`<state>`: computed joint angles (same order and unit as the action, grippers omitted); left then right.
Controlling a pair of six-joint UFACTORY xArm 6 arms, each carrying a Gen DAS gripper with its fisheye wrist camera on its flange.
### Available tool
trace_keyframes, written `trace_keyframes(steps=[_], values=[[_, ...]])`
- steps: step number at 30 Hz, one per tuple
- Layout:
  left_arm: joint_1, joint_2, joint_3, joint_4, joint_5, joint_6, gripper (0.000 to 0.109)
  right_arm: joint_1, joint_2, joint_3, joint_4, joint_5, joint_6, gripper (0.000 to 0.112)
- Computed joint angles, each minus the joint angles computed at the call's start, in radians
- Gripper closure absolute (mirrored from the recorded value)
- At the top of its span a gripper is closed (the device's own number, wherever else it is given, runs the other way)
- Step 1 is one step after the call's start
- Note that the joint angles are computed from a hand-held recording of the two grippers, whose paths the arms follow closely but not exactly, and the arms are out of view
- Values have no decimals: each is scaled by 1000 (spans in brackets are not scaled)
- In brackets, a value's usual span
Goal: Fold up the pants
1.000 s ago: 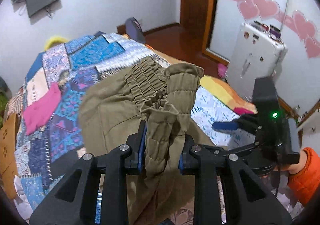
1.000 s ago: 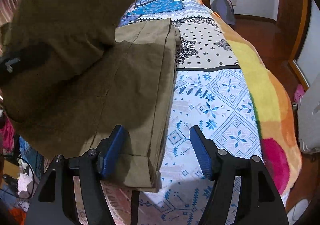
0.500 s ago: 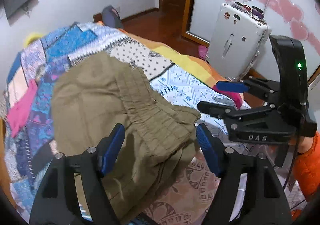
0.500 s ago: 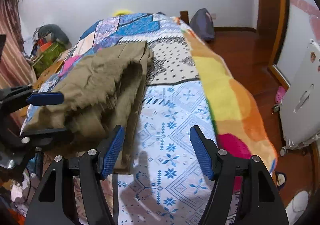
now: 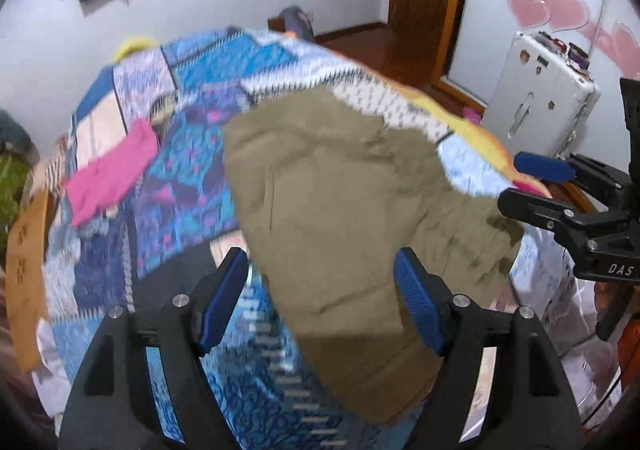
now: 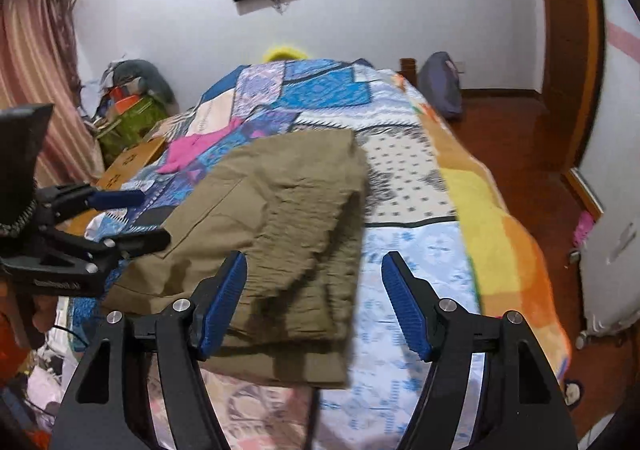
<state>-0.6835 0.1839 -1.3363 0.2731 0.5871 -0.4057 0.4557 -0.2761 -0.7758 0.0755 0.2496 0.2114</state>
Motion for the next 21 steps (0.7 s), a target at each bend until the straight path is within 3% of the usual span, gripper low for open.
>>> trace_keyframes(steps=[4, 6, 8, 10, 16, 21], values=[[-8, -5, 57, -60, -8, 55, 33, 18, 35, 10, 37, 19, -13, 46], [-8, -10, 75, -76, -26, 60, 33, 24, 26, 45, 148, -2, -60, 46], [1, -12, 69, -174, -33, 135, 33, 26, 11, 75, 234, -29, -92, 44], [14, -9, 45, -161, -46, 132, 33, 21, 1, 87, 202, -33, -63, 43], [63, 66, -99, -136, -35, 130, 33, 14, 0, 87, 178, -35, -65, 41], [123, 244, -318, -189, 42, 176, 33, -4, 11, 76, 227, -21, -126, 40]])
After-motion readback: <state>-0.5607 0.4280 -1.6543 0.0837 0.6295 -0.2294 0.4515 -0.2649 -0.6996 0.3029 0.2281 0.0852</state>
